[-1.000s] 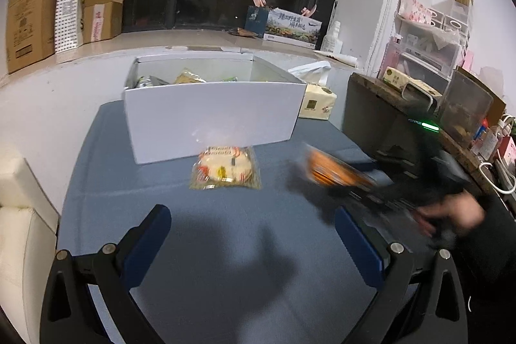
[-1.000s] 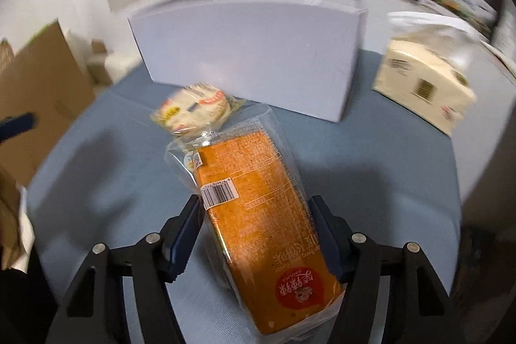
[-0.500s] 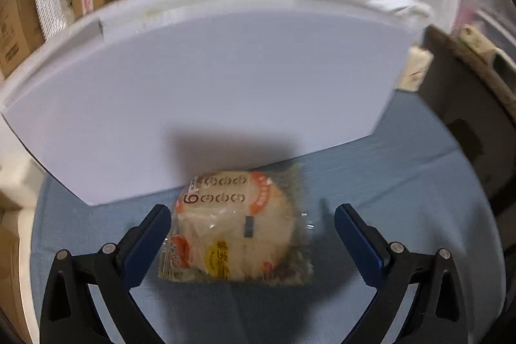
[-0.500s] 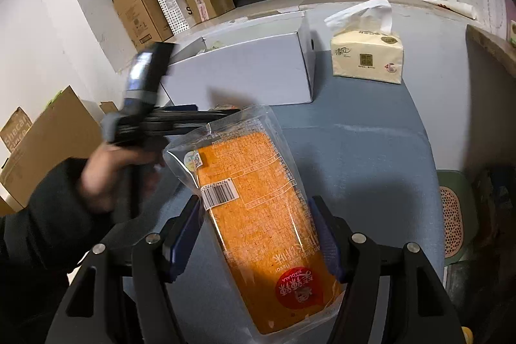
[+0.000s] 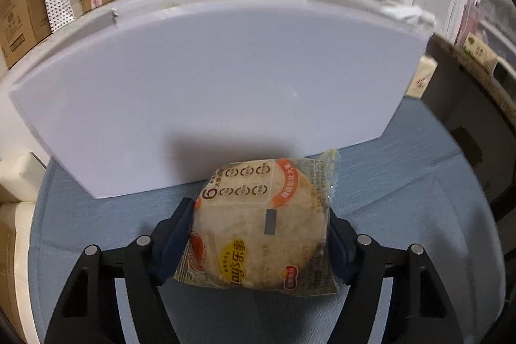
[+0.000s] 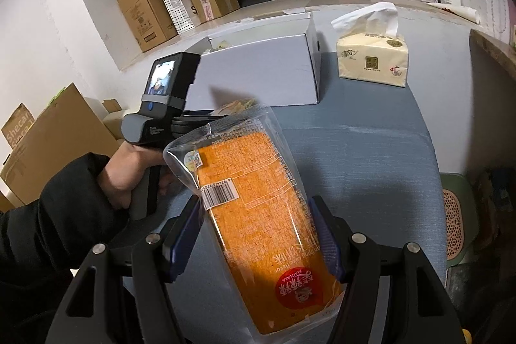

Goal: Organize snacks
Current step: 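Drop the orange cake pack and bread roll pack into the white box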

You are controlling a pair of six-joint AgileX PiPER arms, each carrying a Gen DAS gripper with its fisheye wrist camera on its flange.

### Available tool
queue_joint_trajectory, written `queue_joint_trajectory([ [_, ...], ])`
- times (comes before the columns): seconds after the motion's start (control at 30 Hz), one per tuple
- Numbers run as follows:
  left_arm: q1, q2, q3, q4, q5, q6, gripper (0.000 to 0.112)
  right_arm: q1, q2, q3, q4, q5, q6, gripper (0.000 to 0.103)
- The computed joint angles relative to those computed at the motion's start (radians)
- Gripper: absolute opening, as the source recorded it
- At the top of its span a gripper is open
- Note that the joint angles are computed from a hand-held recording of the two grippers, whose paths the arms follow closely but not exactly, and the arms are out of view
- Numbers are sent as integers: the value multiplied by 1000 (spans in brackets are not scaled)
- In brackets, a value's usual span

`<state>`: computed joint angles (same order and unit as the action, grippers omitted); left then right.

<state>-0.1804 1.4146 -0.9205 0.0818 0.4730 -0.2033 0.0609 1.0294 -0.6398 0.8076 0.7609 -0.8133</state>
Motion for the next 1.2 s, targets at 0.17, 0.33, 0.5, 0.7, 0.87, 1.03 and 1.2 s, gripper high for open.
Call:
queue_joint_trajectory([
  [0.17, 110, -288, 78, -283, 64, 320, 77, -6, -9, 0, 33, -15, -13, 71],
  [0.33, 260, -519, 38, -489, 240, 496, 77, 85, 38, -21, 67, -105, 12, 71],
  [0.5, 411, -544, -55, -624, 341, 640, 77, 257, 131, -129, -34, -224, 154, 71],
  [0.7, 432, -433, -172, -652, 287, 692, 77, 350, 264, -374, -178, -271, 309, 71],
  [0.87, 404, -199, -362, -604, 224, 648, 77, 359, 466, -701, -336, -236, 478, 71],
  [1.03, 369, 38, -579, -504, 230, 551, 77, 346, 731, -1067, -499, -115, 652, 71],
  [1.2, 361, 220, -732, -478, 271, 535, 81, 310, 959, -1390, -548, 41, 736, 74],
])
